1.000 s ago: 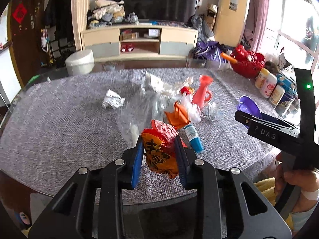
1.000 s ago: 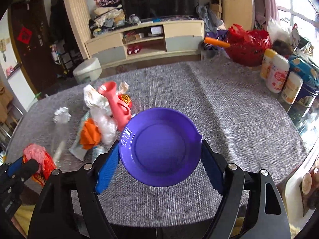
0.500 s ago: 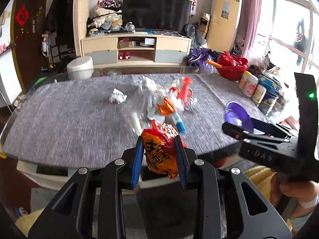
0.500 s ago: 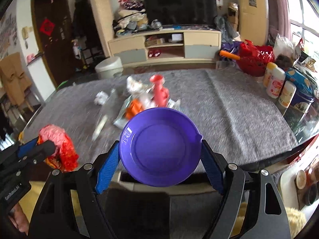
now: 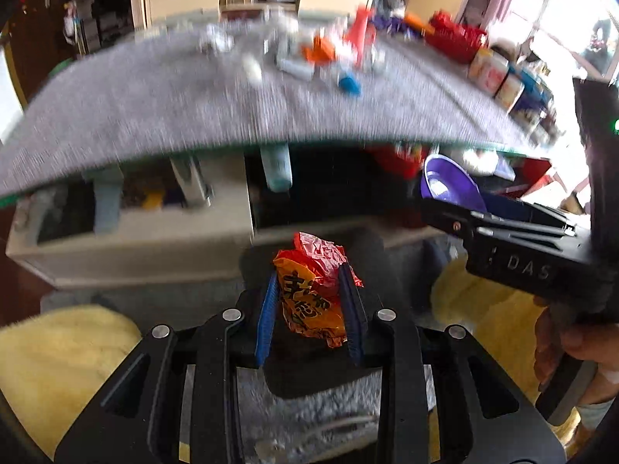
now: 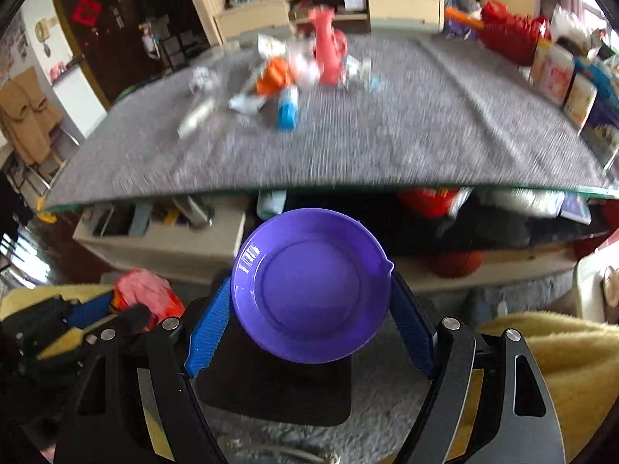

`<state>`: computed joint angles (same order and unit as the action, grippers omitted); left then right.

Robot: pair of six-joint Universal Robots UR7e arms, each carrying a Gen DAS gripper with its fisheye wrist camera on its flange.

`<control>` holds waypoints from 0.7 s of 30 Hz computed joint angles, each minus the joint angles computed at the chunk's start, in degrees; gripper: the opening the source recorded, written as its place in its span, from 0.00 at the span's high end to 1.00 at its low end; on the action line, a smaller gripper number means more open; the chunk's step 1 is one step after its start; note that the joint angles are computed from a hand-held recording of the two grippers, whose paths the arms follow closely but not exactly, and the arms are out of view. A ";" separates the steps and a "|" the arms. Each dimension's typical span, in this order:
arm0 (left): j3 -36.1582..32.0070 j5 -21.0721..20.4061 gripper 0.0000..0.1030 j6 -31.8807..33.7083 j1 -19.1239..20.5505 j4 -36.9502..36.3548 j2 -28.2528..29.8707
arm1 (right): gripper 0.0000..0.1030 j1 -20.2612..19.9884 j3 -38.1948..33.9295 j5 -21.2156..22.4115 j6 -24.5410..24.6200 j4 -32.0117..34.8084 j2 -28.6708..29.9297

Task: Collect trash
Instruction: 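Lower the wrapper and purple dish into the grey bin under the table and release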

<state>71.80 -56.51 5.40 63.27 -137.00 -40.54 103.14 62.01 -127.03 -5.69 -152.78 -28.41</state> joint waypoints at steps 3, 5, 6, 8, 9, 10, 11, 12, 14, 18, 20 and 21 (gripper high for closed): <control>-0.59 -0.46 0.72 -1.36 1.01 3.29 0.99 | 0.23 -0.89 0.03 0.59 2.04 2.77 0.45; -1.05 -0.65 0.72 -2.02 1.42 4.81 1.49 | 0.23 -1.37 -0.38 0.75 3.33 4.97 1.01; -1.42 -0.87 0.72 -2.36 1.69 5.65 1.69 | 0.23 -1.61 -0.33 0.93 3.59 5.33 1.11; -2.17 -1.55 0.72 -3.34 2.15 7.23 2.18 | 0.23 -1.94 -0.51 1.25 4.33 6.51 1.35; -2.43 -1.58 0.72 -3.51 2.23 7.68 2.37 | 0.23 -2.04 -0.84 1.29 4.46 6.95 1.58; -2.73 -1.48 0.72 -3.60 2.29 8.23 2.56 | 0.23 -2.07 -1.23 1.37 4.67 7.49 1.74; -2.99 -1.47 0.72 -3.66 2.33 8.68 2.73 | 0.23 -2.17 -1.33 1.61 4.87 7.74 1.77; -3.43 -1.52 0.71 -3.78 2.36 9.28 2.92 | 0.22 -2.25 -1.47 1.85 5.03 7.98 1.80; -3.88 -1.62 0.71 -3.84 2.58 10.05 3.13 | 0.22 -2.35 -1.74 2.44 5.55 8.65 1.80; -4.38 -1.57 0.54 -4.22 2.70 10.57 3.47 | 0.15 -2.43 -2.40 2.93 6.10 9.14 2.10; -4.26 -0.83 0.46 -4.04 2.61 10.19 3.49 | 0.14 -2.45 -2.88 2.85 6.31 9.33 2.28; -4.36 -0.69 0.43 -3.99 2.59 10.14 3.55 | 0.14 -2.48 -2.97 2.76 6.40 9.24 2.28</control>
